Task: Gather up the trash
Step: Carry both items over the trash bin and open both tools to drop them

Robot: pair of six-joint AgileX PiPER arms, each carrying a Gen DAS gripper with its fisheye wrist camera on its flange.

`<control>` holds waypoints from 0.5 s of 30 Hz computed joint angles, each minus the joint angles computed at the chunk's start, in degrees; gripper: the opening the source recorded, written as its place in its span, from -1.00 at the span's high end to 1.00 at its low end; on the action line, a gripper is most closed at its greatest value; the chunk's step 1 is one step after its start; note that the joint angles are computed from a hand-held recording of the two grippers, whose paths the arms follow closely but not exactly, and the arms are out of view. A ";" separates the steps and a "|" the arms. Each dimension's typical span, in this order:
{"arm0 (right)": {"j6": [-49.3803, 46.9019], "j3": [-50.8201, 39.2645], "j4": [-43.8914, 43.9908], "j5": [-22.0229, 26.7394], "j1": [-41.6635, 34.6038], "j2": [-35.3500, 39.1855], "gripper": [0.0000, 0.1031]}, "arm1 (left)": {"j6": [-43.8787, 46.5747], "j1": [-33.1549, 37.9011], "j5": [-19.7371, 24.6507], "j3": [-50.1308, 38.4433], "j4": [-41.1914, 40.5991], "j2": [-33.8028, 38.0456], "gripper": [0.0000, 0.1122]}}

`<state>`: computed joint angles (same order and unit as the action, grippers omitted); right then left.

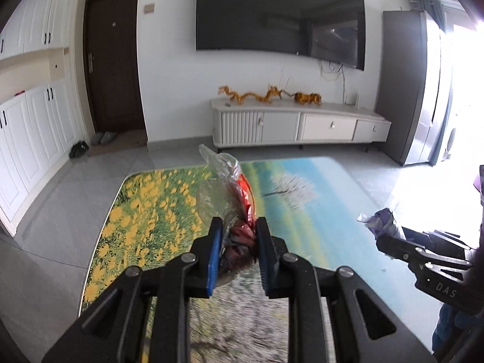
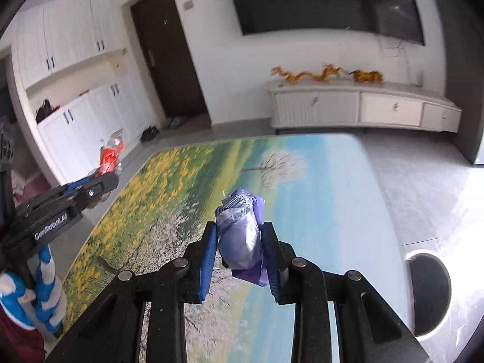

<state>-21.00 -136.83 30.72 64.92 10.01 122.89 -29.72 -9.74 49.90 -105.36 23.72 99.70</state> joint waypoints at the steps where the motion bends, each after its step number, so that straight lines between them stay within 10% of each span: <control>1: -0.58 2.94 0.53 -1.43 -0.51 -2.02 0.46 | -1.19 -1.46 0.22 0.17 1.15 -0.87 0.63; 15: -6.48 21.04 7.89 -10.22 -8.09 -15.91 0.46 | -11.12 -17.94 8.76 -5.78 18.99 -2.19 0.63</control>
<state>-27.48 -115.79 38.61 54.71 1.91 106.98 -40.84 -27.68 58.66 -111.14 42.71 97.51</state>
